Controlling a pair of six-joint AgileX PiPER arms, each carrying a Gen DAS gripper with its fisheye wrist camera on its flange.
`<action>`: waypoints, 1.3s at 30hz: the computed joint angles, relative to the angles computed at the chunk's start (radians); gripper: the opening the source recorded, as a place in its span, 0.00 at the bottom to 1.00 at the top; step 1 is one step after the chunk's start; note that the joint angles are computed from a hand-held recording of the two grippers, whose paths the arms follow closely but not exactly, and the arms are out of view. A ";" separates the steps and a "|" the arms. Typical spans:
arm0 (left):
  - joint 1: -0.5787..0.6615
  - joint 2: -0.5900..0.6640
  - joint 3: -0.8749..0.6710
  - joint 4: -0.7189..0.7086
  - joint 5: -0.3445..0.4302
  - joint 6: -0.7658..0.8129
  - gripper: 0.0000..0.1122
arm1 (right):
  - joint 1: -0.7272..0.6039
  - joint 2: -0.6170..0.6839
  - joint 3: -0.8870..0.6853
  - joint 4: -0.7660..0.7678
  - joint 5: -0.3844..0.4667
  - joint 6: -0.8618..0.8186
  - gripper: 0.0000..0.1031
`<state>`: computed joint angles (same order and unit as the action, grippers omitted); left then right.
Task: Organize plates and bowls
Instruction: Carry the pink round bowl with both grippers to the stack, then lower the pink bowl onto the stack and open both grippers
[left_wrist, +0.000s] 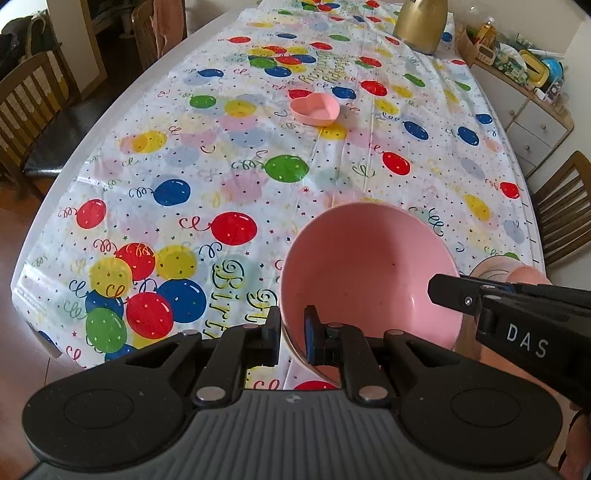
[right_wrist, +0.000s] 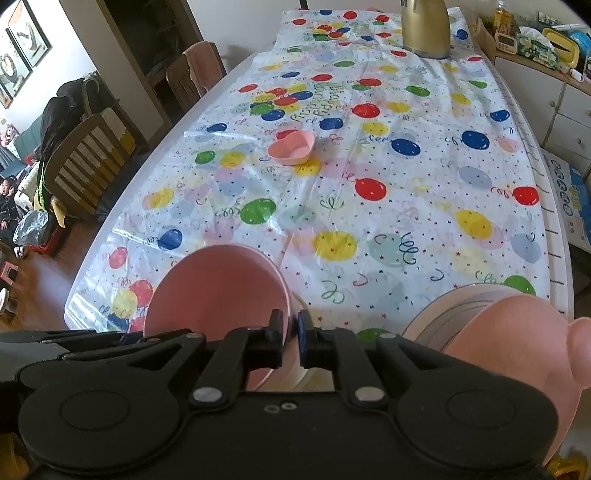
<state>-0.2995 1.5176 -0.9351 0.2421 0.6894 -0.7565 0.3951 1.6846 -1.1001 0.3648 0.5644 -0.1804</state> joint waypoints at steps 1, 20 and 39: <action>-0.004 0.003 0.002 0.009 -0.004 -0.008 0.11 | 0.000 0.002 0.003 0.000 -0.004 -0.001 0.06; 0.014 0.056 0.004 -0.027 -0.035 0.039 0.11 | -0.019 0.061 -0.010 0.042 0.007 -0.030 0.10; -0.013 -0.066 -0.047 0.034 0.029 0.055 0.12 | -0.056 -0.039 -0.055 0.069 0.060 -0.118 0.24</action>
